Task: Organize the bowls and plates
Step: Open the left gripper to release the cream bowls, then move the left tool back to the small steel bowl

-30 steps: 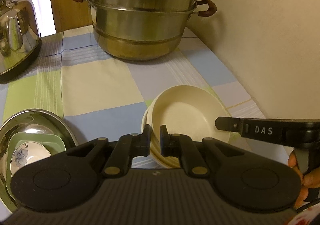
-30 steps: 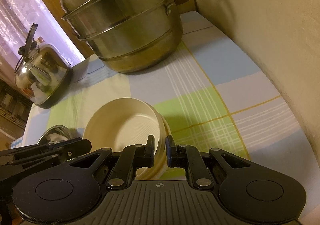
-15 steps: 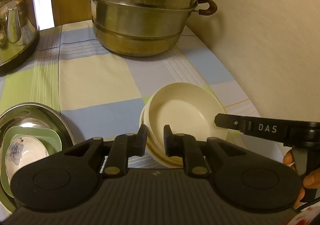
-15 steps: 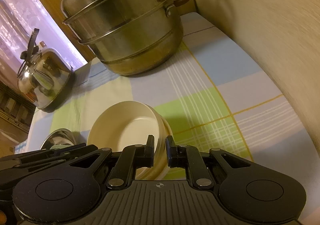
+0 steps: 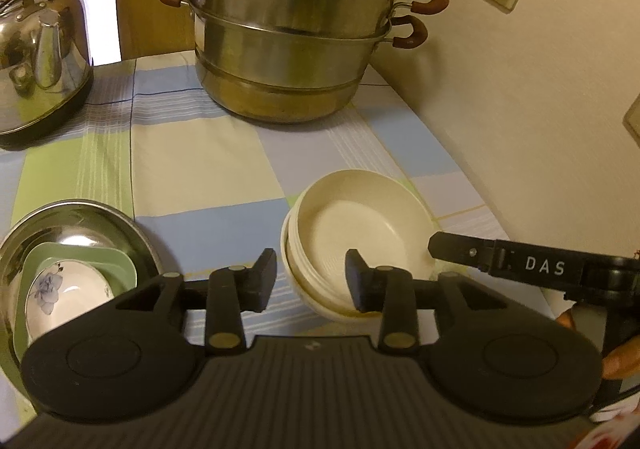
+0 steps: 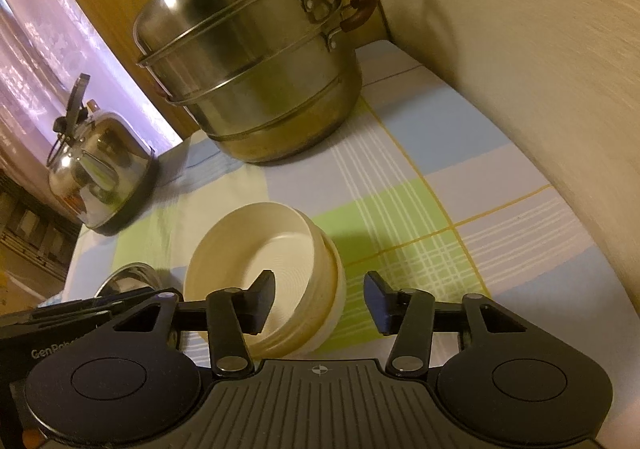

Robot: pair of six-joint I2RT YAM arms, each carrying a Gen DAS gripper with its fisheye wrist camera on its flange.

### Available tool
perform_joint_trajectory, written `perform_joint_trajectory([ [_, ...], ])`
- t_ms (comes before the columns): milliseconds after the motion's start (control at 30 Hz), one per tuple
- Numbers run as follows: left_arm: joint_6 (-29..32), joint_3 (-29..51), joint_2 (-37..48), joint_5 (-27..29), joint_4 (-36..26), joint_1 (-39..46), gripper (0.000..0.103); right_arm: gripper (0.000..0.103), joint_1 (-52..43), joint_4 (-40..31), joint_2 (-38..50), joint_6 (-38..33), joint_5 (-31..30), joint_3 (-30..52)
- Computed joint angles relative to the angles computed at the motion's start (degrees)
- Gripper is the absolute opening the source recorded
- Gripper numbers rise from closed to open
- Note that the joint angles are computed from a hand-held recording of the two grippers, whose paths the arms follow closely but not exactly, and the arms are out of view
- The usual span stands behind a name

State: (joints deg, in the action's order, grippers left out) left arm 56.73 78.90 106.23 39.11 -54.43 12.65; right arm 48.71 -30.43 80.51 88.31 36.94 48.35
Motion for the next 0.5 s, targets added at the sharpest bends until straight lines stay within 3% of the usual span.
perform_joint_trajectory([
  [133, 2.4, -0.7, -2.1, -0.1, -2.2, 2.0, 0.048, 0.065, 3.3, -4.3, -0.7, 3.3, 3.0, 1.3],
  [200, 3.8, -1.9, -3.8, 0.0, -2.3, 3.3, 0.062, 0.069, 5.5, -7.0, -1.0, 5.2, 4.7, 2.1],
  [500, 14.1, -3.7, -9.6, 1.6, -10.3, 11.9, 0.066, 0.072, 18.1, -22.6, -1.0, 20.3, 10.7, 7.9],
])
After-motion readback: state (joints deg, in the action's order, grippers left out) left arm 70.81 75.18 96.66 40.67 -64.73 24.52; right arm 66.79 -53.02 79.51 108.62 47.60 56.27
